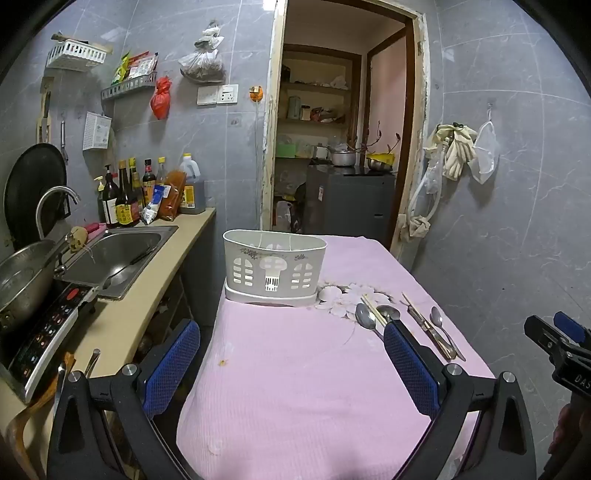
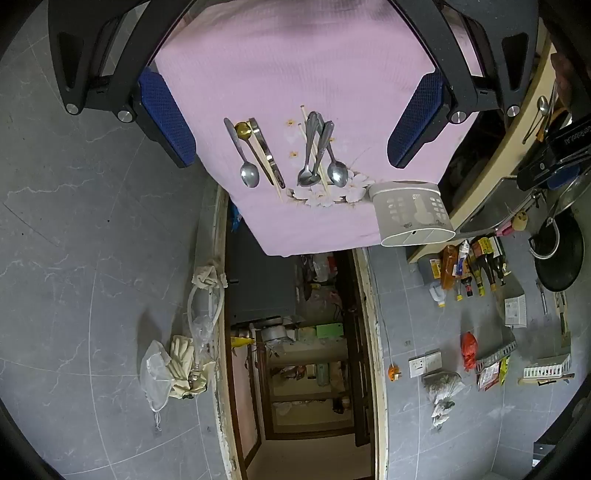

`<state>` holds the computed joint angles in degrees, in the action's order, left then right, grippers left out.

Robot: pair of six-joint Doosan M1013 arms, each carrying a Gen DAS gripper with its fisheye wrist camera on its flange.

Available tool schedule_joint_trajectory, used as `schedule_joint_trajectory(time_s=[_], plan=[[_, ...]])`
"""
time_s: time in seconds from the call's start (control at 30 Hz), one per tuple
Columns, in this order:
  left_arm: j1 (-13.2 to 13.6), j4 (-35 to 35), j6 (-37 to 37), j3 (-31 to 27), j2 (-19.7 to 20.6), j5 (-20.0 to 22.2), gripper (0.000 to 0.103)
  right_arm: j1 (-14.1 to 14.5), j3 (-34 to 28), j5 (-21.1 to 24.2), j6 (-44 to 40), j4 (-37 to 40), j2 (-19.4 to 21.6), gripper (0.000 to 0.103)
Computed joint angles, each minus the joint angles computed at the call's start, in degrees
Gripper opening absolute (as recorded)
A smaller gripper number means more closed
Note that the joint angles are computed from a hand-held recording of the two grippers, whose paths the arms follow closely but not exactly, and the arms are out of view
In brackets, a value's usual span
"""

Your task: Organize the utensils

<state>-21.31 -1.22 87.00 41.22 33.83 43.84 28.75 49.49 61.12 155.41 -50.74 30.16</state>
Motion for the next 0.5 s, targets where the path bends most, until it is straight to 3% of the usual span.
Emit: schedule_joint_trajectory(time_s=[0.5], plan=[[0.01, -0.07, 0.01, 0.25, -0.09, -0.49, 0.101, 0.03, 0.03, -0.06, -0.08, -0.05, 0.02, 0.102]])
